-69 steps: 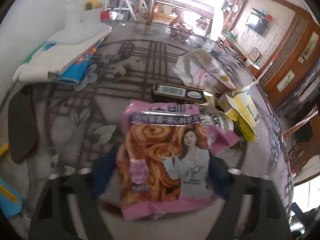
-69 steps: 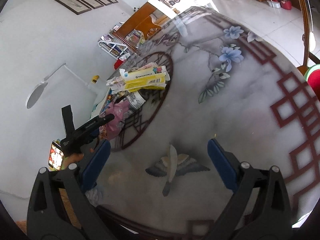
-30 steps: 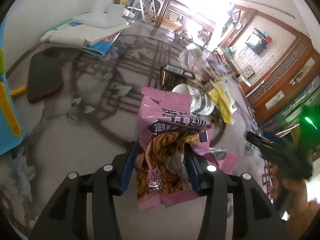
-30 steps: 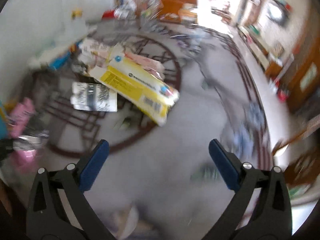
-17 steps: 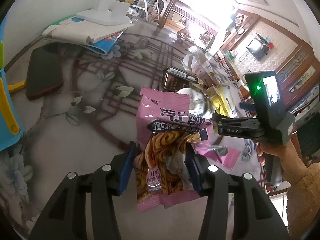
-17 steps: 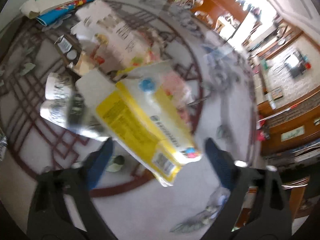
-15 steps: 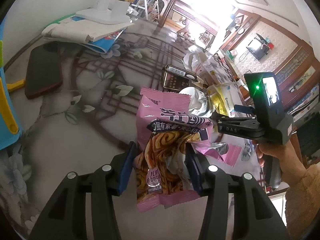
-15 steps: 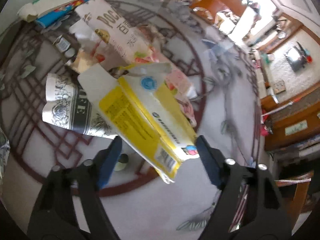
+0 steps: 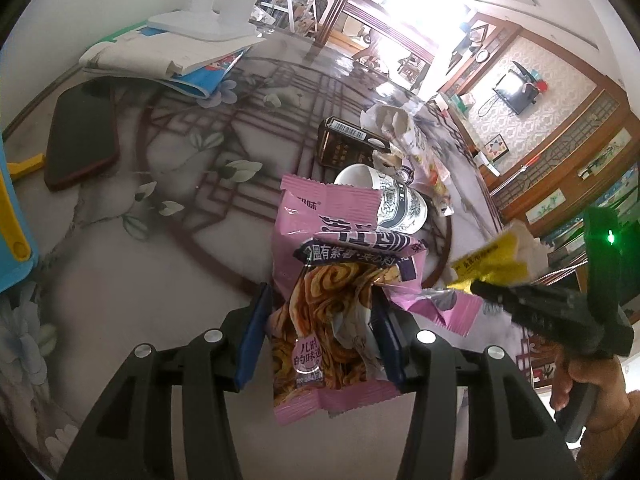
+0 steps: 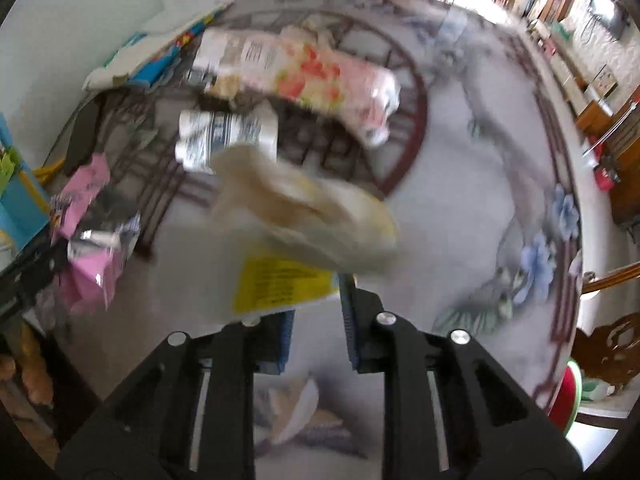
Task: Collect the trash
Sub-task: 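Grasp the yellow and white paper carton with the right gripper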
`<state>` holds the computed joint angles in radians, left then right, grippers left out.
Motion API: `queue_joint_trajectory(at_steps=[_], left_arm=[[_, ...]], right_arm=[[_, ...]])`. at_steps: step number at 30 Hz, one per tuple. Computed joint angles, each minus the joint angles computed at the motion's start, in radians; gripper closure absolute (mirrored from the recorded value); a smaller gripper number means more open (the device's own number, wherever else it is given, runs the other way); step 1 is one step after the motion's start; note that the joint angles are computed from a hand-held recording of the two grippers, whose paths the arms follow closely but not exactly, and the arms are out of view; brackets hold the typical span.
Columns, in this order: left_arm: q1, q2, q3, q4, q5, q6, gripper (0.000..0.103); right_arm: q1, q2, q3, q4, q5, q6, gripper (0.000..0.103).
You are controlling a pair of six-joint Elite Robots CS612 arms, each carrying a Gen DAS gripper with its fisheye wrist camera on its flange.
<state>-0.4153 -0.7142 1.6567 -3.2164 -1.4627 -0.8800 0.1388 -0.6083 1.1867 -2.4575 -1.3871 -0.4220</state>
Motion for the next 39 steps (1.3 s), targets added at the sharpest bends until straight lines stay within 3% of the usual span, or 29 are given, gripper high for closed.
queue_joint_trajectory(at_steps=[2, 4, 8, 12, 14, 16, 19, 22, 27, 29, 32, 34, 39], left_arm=[[0.0, 0.001, -0.003, 0.005, -0.001, 0.003, 0.056], [0.0, 0.0, 0.0, 0.005, 0.003, 0.003, 0.056], [0.003, 0.001, 0.004, -0.004, 0.002, -0.017, 0.055], [0.001, 0.0, 0.005, -0.008, 0.004, -0.006, 0.055], [-0.001, -0.004, 0.011, -0.014, 0.022, -0.012, 0.055], [-0.003, -0.011, 0.028, -0.042, 0.055, -0.045, 0.055], [-0.006, -0.023, 0.059, -0.088, 0.124, -0.104, 0.055], [-0.007, -0.027, 0.071, -0.106, 0.145, -0.132, 0.055], [-0.005, -0.026, 0.065, -0.102, 0.125, -0.125, 0.055], [-0.005, -0.025, 0.067, -0.109, 0.127, -0.13, 0.055], [-0.001, -0.022, 0.064, -0.113, 0.119, -0.139, 0.055], [0.0, -0.021, 0.062, -0.111, 0.113, -0.138, 0.055], [-0.001, -0.022, 0.063, -0.109, 0.114, -0.134, 0.055]], right_arm=[[0.003, 0.003, 0.0, -0.007, -0.006, -0.007, 0.072], [0.005, -0.002, 0.012, -0.03, -0.003, -0.002, 0.041], [-0.006, -0.023, 0.056, -0.116, 0.054, 0.008, 0.031], [0.008, -0.029, 0.072, -0.173, 0.002, -0.084, 0.019], [0.015, -0.024, 0.054, -0.136, 0.005, -0.106, 0.017], [0.009, -0.014, 0.024, -0.07, 0.072, -0.025, 0.015], [-0.014, 0.017, -0.032, 0.02, 0.22, 0.222, 0.011], [-0.026, 0.054, -0.082, 0.091, 0.316, 0.469, 0.011], [-0.014, 0.086, -0.11, 0.075, 0.294, 0.641, 0.011], [-0.009, 0.091, -0.114, 0.058, 0.273, 0.656, 0.011], [0.009, 0.092, -0.118, 0.039, 0.188, 0.632, 0.016], [0.012, 0.099, -0.128, 0.043, 0.169, 0.605, 0.038], [0.001, 0.092, -0.102, 0.002, 0.227, 0.562, 0.064]])
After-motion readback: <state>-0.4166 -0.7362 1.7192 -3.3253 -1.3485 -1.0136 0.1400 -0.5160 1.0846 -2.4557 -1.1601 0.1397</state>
